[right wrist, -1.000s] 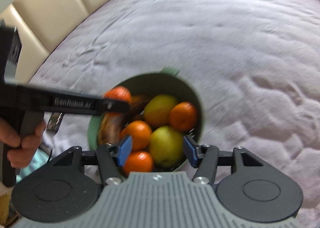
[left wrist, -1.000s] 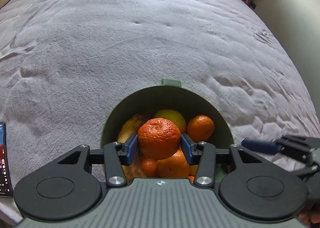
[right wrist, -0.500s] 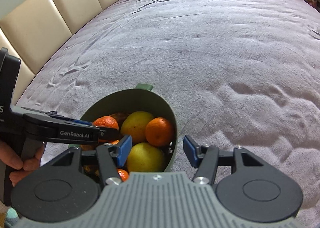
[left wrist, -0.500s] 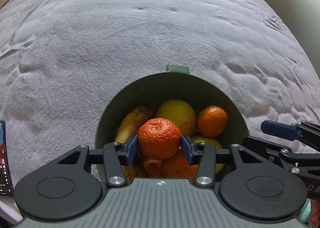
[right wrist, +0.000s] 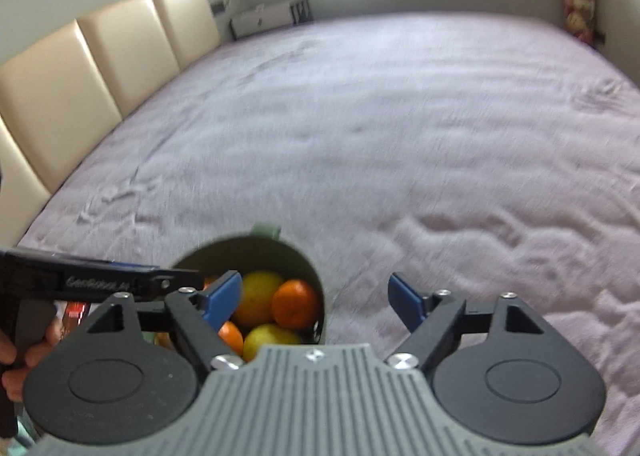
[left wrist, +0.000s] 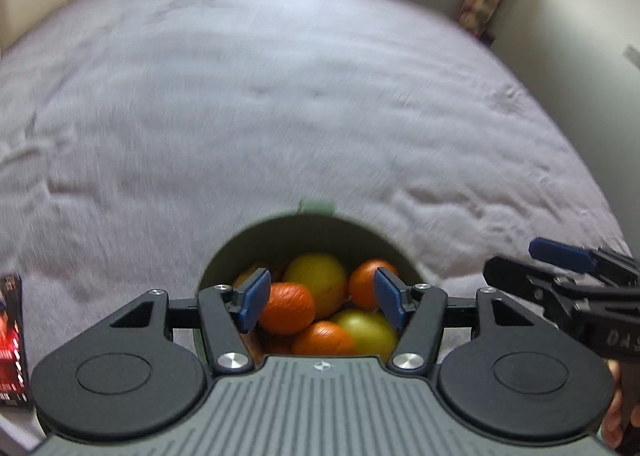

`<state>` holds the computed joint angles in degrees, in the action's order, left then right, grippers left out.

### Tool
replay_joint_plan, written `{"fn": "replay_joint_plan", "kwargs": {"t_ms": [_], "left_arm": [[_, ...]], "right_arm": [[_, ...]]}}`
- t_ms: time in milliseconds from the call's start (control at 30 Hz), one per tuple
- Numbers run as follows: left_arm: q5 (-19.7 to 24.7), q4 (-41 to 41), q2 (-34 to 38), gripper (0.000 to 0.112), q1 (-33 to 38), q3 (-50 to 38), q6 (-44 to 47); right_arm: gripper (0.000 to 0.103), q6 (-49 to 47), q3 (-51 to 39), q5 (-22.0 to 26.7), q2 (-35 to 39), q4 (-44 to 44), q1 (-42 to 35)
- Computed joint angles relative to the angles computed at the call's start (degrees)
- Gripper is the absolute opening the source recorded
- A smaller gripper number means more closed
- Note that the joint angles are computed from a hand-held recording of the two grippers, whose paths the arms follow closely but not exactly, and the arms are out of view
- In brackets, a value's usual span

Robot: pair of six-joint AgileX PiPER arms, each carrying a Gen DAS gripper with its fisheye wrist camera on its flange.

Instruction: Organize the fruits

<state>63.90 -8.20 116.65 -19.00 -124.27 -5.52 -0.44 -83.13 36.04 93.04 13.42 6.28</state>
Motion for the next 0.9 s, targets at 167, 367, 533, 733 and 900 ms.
{"fn": "replay_joint_plan", "kwargs": {"t_ms": [167, 367, 533, 733, 900], "left_arm": [[-11.8, 3.58, -9.31, 0.073, -2.82, 11.31, -0.5], [-22.38, 17.12, -17.64, 0.094, -8.3, 22.03, -7.71], [-25.02, 32.94, -20.89, 0.098, -12.87, 28.14, -18.3], [-27.66, 40.28, -23.65, 0.099, -14.48, 35.4, -25.17], [-26.8, 36.7, -23.22, 0.099, -13.23, 36.51, -23.58]], "right_arm": [[0.092, 16.17, 6.07, -8.24, -7.19, -19.62, 4.72], [0.098, 32.15, 11.42, -9.8, -13.71, -37.19, 7.91], [0.099, 43.66, 15.99, -7.6, -17.6, -48.76, 10.88], [0.099, 47.81, 19.02, -5.06, -17.87, -51.01, 12.66], [0.099, 49.84, 19.96, -3.7, -15.71, -53.81, 14.02]]}}
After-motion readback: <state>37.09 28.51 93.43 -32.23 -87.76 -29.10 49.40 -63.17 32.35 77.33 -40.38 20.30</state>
